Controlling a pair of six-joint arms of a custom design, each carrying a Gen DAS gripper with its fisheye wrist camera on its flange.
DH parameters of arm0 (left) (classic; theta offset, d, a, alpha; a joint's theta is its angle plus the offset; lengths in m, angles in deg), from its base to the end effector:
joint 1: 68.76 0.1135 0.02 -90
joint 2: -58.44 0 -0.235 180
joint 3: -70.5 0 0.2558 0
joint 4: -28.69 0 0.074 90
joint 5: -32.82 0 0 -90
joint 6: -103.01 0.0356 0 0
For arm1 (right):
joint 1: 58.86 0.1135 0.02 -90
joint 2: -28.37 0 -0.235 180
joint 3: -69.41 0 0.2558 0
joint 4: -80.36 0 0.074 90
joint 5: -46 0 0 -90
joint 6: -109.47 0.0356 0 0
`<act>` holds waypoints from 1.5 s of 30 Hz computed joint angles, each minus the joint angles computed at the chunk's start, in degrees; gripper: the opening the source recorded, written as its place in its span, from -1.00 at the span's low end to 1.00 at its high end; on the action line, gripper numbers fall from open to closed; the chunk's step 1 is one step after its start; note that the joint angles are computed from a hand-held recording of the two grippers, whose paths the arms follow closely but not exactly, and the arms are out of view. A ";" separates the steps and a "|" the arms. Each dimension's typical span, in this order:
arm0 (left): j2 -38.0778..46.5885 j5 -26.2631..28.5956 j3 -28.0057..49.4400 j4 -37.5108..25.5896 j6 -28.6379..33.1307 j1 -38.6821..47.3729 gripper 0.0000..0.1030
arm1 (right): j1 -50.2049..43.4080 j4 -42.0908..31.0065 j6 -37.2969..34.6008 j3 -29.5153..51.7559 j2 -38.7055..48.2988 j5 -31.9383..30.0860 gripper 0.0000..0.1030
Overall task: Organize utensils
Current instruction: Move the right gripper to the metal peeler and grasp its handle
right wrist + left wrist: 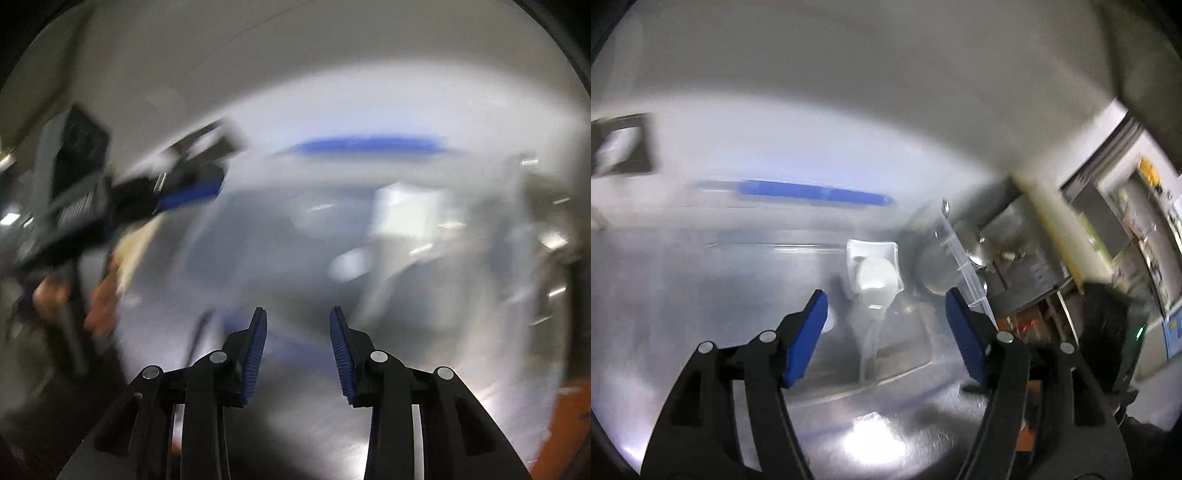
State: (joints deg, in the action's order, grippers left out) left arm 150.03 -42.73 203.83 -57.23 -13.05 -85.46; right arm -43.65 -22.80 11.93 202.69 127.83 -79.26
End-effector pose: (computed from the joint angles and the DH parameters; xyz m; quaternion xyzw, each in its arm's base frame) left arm 0.2802 -0.0933 0.4431 -0.0258 0.9148 -0.2487 0.3174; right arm 0.2913 0.1005 0.3912 -0.2382 0.9085 0.3087 0.1506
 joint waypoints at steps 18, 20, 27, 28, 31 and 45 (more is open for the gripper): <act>-53.97 10.28 -55.27 -16.85 2.45 26.17 0.29 | 39.14 19.54 19.18 -34.21 -3.86 24.30 -0.83; -55.16 9.64 -56.66 -15.48 -1.07 21.89 0.29 | 38.83 19.80 19.90 -34.63 -4.36 24.25 -0.88; -55.99 6.12 -62.94 -5.22 -17.42 2.58 0.29 | 30.27 16.88 18.24 -39.84 -10.76 15.75 -0.95; -55.65 6.02 -63.76 -3.66 -19.15 0.49 0.29 | 28.60 16.29 18.01 -40.53 -11.49 13.98 -0.95; -53.51 5.55 -66.06 1.84 -24.24 -5.95 0.29 | 23.27 15.29 17.74 -44.56 -14.60 8.42 -0.95; -38.40 9.16 -71.44 24.84 -39.45 -20.99 0.27 | 9.43 9.82 13.01 -54.63 -23.51 -3.04 -0.95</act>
State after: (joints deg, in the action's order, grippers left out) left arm 111.64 -33.56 132.39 -32.39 -52.50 -106.44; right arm -34.22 -12.98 24.94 148.06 104.31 -82.30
